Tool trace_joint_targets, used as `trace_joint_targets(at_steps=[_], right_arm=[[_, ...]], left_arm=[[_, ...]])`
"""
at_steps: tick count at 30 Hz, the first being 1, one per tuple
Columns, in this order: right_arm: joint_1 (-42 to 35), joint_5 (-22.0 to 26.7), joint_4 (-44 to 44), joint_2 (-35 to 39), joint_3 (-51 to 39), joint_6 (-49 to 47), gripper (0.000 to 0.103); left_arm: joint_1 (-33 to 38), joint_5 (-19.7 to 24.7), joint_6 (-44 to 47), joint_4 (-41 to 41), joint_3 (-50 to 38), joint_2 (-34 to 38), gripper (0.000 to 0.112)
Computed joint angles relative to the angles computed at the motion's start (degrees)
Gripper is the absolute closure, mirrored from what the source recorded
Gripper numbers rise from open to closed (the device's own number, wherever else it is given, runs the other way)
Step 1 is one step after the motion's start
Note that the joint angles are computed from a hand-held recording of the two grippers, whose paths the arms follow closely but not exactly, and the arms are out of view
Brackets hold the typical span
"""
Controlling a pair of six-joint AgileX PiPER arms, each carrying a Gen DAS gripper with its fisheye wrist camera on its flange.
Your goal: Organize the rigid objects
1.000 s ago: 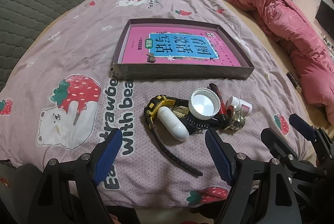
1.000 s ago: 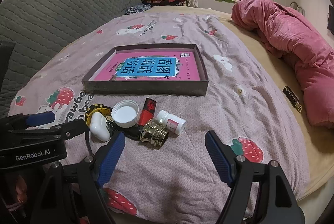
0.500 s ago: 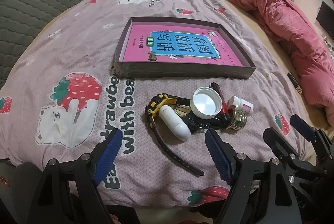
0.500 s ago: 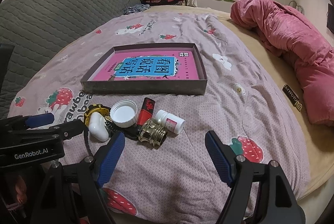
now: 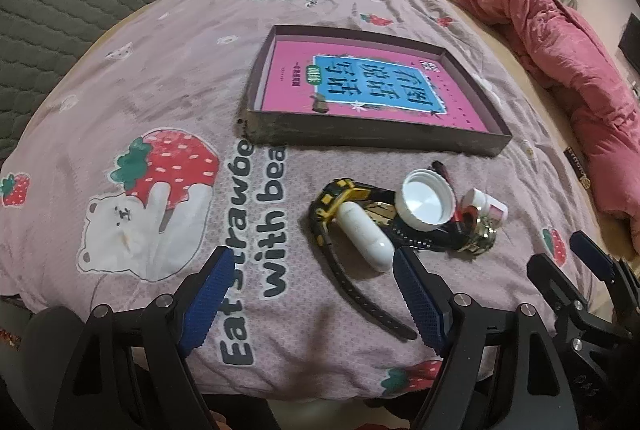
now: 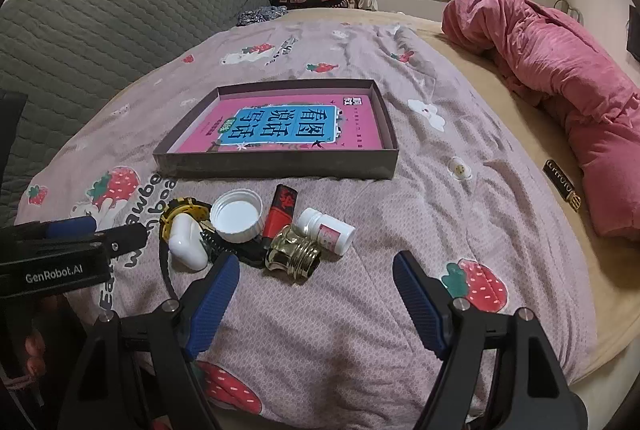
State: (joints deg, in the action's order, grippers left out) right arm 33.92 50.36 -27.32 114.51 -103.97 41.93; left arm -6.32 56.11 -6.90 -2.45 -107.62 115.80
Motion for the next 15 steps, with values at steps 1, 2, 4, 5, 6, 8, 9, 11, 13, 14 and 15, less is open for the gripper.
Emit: trace_joint_targets(at_steps=[1,2,4,5,6,8,9,11,13,14,15], right_arm=[[0.0,0.1,0.1,0.1,-0.1,-0.1,0.025],[0.0,0.1,0.2,0.2,-0.2,-0.2,0.025],[0.0,0.2,0.2,0.4,-0.4,-0.3,0.025],[0.1,0.2,0.2,0.4,-0.5,-0.3,0.025],[0.1,0.2,0.2,0.4,-0.5,-0.4,0.025],[0.0,0.2,0.4,0.6,-0.6,-0.5,0.025],[0.0,0.2,0.4,0.7,-0.6,-0.5,0.025],[-0.1,0.2,0.8,0.9,-0.7,-0.8,0.025],[-0.1,0.1,0.9,1.1,-0.7,-0.9,0.025],[-0.1,0.1,1.0,1.3,-0.8,-1.0,0.025],[-0.1,0.1,1.0,1.4,-0.9,-1.0,0.025]], left_arm=[[0.1,0.0,-0.1,0.0,0.0,0.1,0.030],[0.4,0.1,-0.2,0.0,-0.1,0.2,0.030],[0.7,0.1,-0.3,0.0,-0.1,0.3,0.030],[0.8,0.2,-0.4,0.0,-0.2,0.4,0.030],[1.0,0.2,-0.5,0.0,-0.2,0.5,0.030],[1.2,0.1,-0.3,0.0,-0.2,0.7,0.030],[1.3,0.1,-0.2,-0.1,-0.2,0.8,0.030],[1.4,0.3,-0.2,0.1,-0.4,1.2,0.030],[1.4,0.3,-0.4,0.6,-0.5,1.6,0.030],[1.4,0.3,-0.4,0.7,-0.7,1.8,0.030],[1.5,0.3,-0.3,0.7,-0.7,2.0,0.030]])
